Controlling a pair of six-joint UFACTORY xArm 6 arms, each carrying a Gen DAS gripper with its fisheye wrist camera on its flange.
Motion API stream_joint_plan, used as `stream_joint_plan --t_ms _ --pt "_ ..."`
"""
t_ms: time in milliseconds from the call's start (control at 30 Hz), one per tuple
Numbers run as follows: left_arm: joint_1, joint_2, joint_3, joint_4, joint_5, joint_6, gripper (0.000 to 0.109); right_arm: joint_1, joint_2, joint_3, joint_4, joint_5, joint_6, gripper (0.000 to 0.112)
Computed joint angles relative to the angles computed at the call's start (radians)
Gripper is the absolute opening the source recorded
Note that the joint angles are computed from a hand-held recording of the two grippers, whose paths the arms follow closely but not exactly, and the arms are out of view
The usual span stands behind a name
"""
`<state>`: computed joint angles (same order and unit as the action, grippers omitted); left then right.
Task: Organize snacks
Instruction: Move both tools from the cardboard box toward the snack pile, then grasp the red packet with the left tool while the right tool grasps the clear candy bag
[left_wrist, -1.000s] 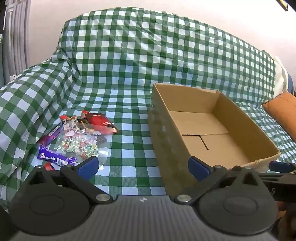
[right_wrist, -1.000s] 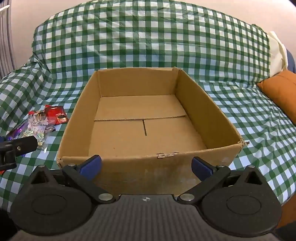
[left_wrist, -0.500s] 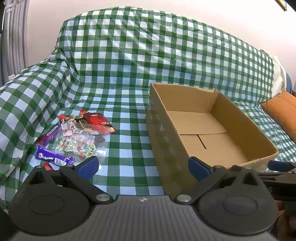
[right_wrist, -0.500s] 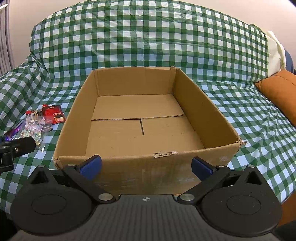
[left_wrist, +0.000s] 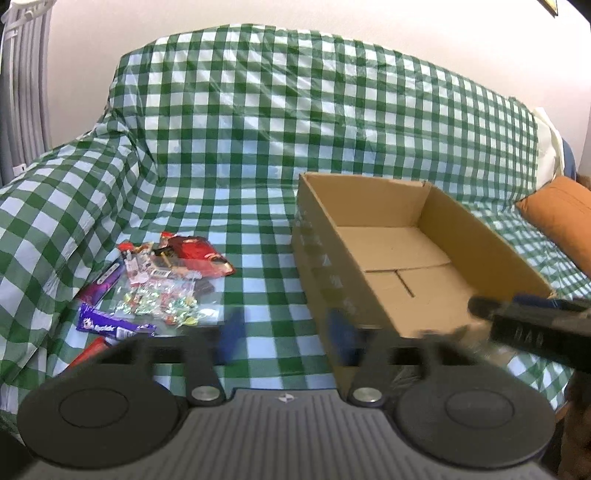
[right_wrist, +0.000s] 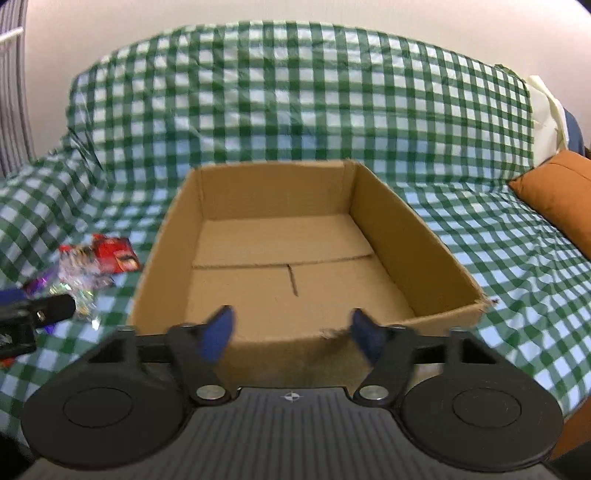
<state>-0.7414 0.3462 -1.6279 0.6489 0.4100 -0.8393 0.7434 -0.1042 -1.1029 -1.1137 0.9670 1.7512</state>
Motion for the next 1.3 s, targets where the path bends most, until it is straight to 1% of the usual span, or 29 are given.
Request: stream_joint_plan --t_ms 33,67,133,167,200,233,267,333,367,400,467,500,533,567,600,633,700,733,767,900,967,1067,1100,1133,1167,1200,1233,1267,1300 --pt "0.008 -0.007 0.013 -0.013 -0.005 0.009 0.007 0.005 0.007 -0.004 -0.042 -0.008 0.026 0.053" --pt "0.016 -0.015 0.026 0.001 -0.007 -0.005 0.006 0.007 0.011 -0.012 -0.046 -0.014 0.023 0.050" --pt "0.033 -0.033 0.058 0.096 -0.017 -0.079 0.006 0.012 0.020 -0.034 -0.013 -0.035 -0.031 0.043" --pt "0.041 -0.039 0.068 0.166 -0.006 -0.128 0.006 0.012 0.028 -0.041 -0.031 -0.052 -0.029 0.041" --pt "0.046 -0.038 0.065 0.195 0.025 -0.150 0.006 0.013 0.037 -0.048 -0.059 -0.076 -0.022 0.041" --pt "0.054 -0.038 0.064 0.196 0.056 -0.163 0.006 0.004 0.045 -0.050 -0.119 -0.117 0.017 0.041" --pt "0.067 -0.040 0.071 0.196 0.067 -0.183 0.007 -0.003 0.053 -0.057 -0.138 -0.160 0.021 0.041" --pt "0.086 -0.040 0.087 0.257 0.098 -0.234 0.012 -0.025 0.072 -0.073 -0.190 -0.267 0.054 0.041" --pt "0.096 -0.036 0.095 0.280 0.118 -0.252 0.014 -0.025 0.093 -0.092 -0.219 -0.280 0.033 0.041" --pt "0.107 -0.030 0.099 0.272 0.130 -0.252 0.018 -0.033 0.119 -0.118 -0.227 -0.317 0.014 0.041" --pt "0.134 -0.007 0.091 0.207 0.169 -0.219 0.032 -0.042 0.198 -0.200 -0.220 -0.358 -0.077 0.041" --pt "0.141 0.013 0.066 0.175 0.207 -0.192 0.044 -0.051 0.239 -0.245 -0.200 -0.396 -0.113 0.042" --pt "0.145 0.023 0.053 0.168 0.233 -0.183 0.051 -0.057 0.274 -0.286 -0.177 -0.428 -0.135 0.043" --pt "0.153 0.027 0.050 0.177 0.237 -0.191 0.054 -0.066 0.311 -0.326 -0.145 -0.461 -0.167 0.047" --pt "0.162 0.028 0.054 0.207 0.229 -0.215 0.064 -0.078 0.350 -0.364 -0.101 -0.499 -0.201 0.049" --pt "0.169 0.024 0.063 0.228 0.229 -0.232 0.076 -0.093 0.396 -0.406 -0.030 -0.534 -0.252 0.052" --pt "0.177 0.043 0.046 0.177 0.243 -0.177 0.085 -0.117 0.518 -0.529 0.146 -0.557 -0.398 0.055" --pt "0.177 0.055 0.032 0.154 0.254 -0.150 0.085 -0.131 0.578 -0.589 0.248 -0.566 -0.475 0.058" --pt "0.179 0.062 0.027 0.146 0.258 -0.133 0.085 -0.142 0.620 -0.630 0.309 -0.570 -0.510 0.058" --pt "0.188 0.098 -0.009 0.093 0.289 -0.082 0.085 -0.169 0.756 -0.777 0.533 -0.540 -0.604 0.062" --pt "0.197 0.114 -0.020 0.035 0.297 -0.044 0.085 -0.180 0.813 -0.834 0.627 -0.534 -0.653 0.063" --pt "0.208 0.107 0.002 0.032 0.265 -0.043 0.085 -0.191 0.895 -0.916 0.770 -0.547 -0.762 0.063" --pt "0.213 0.105 0.010 0.022 0.250 -0.035 0.080 -0.190 0.925 -0.955 0.814 -0.544 -0.798 0.062" --pt "0.215 0.100 0.017 0.006 0.237 -0.024 0.072 -0.191 0.940 -0.971 0.851 -0.556 -0.829 0.062" --pt "0.214 0.097 0.021 -0.009 0.229 -0.013 0.067 -0.189 0.954 -0.993 0.885 -0.558 -0.858 0.050" --pt "0.214 0.089 0.030 -0.019 0.218 -0.002 0.058 -0.189 0.953 -0.983 0.894 -0.576 -0.867 0.039" --pt "0.211 0.084 0.034 -0.024 0.212 0.006 0.036 -0.188 0.952 -0.984 0.898 -0.577 -0.868 0.025" --pt "0.211 0.081 0.037 -0.043 0.203 0.024 0.032 -0.189 0.925 -0.946 0.884 -0.592 -0.854 0.008" --pt "0.208 0.077 0.039 -0.035 0.203 0.017 0.025 -0.189 0.887 -0.888 0.876 -0.615 -0.851 0.005"
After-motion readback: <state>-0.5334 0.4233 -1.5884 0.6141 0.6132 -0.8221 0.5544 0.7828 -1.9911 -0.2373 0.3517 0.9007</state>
